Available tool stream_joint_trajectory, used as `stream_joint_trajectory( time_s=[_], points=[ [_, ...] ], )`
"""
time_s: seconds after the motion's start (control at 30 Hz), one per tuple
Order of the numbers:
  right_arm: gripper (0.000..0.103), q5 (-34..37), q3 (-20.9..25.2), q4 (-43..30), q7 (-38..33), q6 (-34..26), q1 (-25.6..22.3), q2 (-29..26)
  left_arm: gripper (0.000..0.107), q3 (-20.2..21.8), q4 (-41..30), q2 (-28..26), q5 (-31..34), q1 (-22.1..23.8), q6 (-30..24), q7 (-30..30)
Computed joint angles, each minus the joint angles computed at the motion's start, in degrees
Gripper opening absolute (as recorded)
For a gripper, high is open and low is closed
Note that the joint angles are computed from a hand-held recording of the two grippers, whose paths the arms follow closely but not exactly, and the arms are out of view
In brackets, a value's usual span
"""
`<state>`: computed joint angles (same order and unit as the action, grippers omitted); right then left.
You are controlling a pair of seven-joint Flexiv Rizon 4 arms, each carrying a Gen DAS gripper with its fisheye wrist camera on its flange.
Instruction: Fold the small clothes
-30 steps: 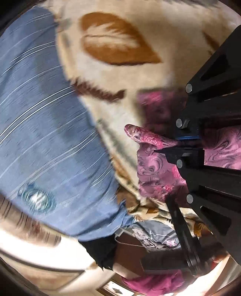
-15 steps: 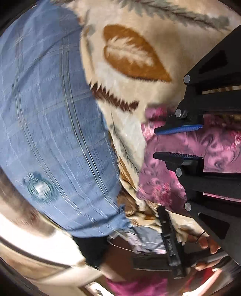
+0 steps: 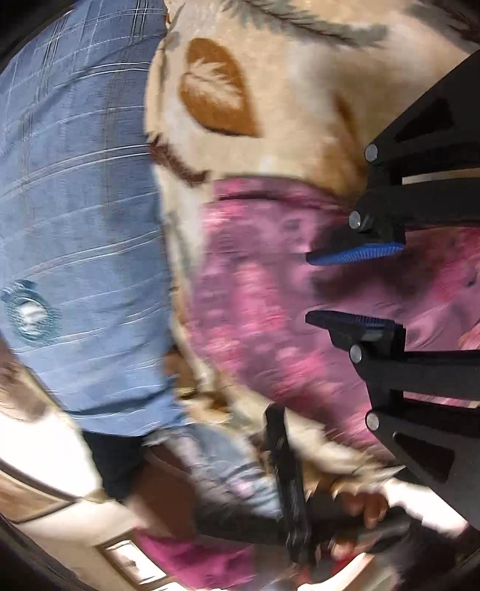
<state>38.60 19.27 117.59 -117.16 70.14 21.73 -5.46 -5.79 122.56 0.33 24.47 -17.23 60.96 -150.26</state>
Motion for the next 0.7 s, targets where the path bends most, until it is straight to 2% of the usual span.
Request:
stream_joint_trajectory(
  time_s=[0.03, 0.07, 0.17, 0.2, 0.23, 0.33, 0.4, 0.47, 0.5, 0.53, 0.57, 0.63, 0.7],
  points=[
    [0.025, -0.12, 1.03, 1.02, -0.59, 3.82, 0.07, -0.34, 0.080, -0.56, -0.41, -1.24, 1.94, -0.23, -0.70, -2.04],
    [0.024, 1.11, 1.51, 0.98, -1.64, 4.35, -0.25, -0.39, 0.083, -0.50, -0.63, -1.34, 4.51, -0.60, -0.85, -4.89],
    [0.025, -5.47, -0.47, 2.41, 7.97, 1.57, 1.45, 2.21, 0.081, 0.17, 0.68, 1.13, 0.83, -0.71, -1.11, -2.47],
    [0.030, -4.24, -0.44, 2.34, 7.19, -0.24, 1.08, 3.63, 0.081, -0.18, 0.95, 2.68, 1.45, -0.90, -1.91, -2.85],
    [0.030, -0.02, -0.48, 2.41, 3.20, -2.99, 0.36, 6.29, 0.081, -0.99, 1.15, 4.43, 3.02, -1.16, -2.95, -3.53],
    [0.035, 8.57, -3.62, 3.52, -5.35, -11.05, 0.71, 11.85, 0.081, -4.08, 1.78, 6.29, 6.37, -1.56, -4.03, -5.29],
    [0.038, 6.90, -3.69, 6.84, -4.40, -10.47, 1.65, 13.25, 0.081, -5.55, 1.89, 4.15, 6.24, -2.24, -4.81, -4.13],
    [0.037, -1.70, -1.37, 11.54, 2.35, -5.90, 1.92, 11.42, 0.083, -6.20, 1.35, 0.88, 5.10, -3.06, -7.67, -2.30],
    [0.036, -1.64, -1.84, 12.76, 2.15, -2.83, 3.27, 11.96, 0.083, -5.48, 1.62, 0.87, 6.27, -3.80, -7.11, -4.00],
    [0.036, -2.67, -1.99, 13.56, 3.24, -2.19, 3.65, 12.90, 0.083, -5.40, 2.73, 1.97, 6.16, -3.51, -5.61, -5.08],
    [0.035, -6.10, -1.62, 13.87, 7.31, -3.47, 2.95, 13.64, 0.082, -3.45, 4.22, 2.85, 2.32, -4.35, -3.60, -2.69],
    [0.039, -3.94, -4.26, 13.73, 7.43, -4.75, 4.55, 15.96, 0.082, -2.55, 6.37, 5.15, 0.54, -3.94, -0.55, -2.62],
    [0.040, -2.58, -5.60, 13.96, 7.13, -3.31, 5.24, 17.30, 0.082, -3.49, 5.96, 6.68, 2.59, -2.63, -1.74, -4.94]
  ],
)
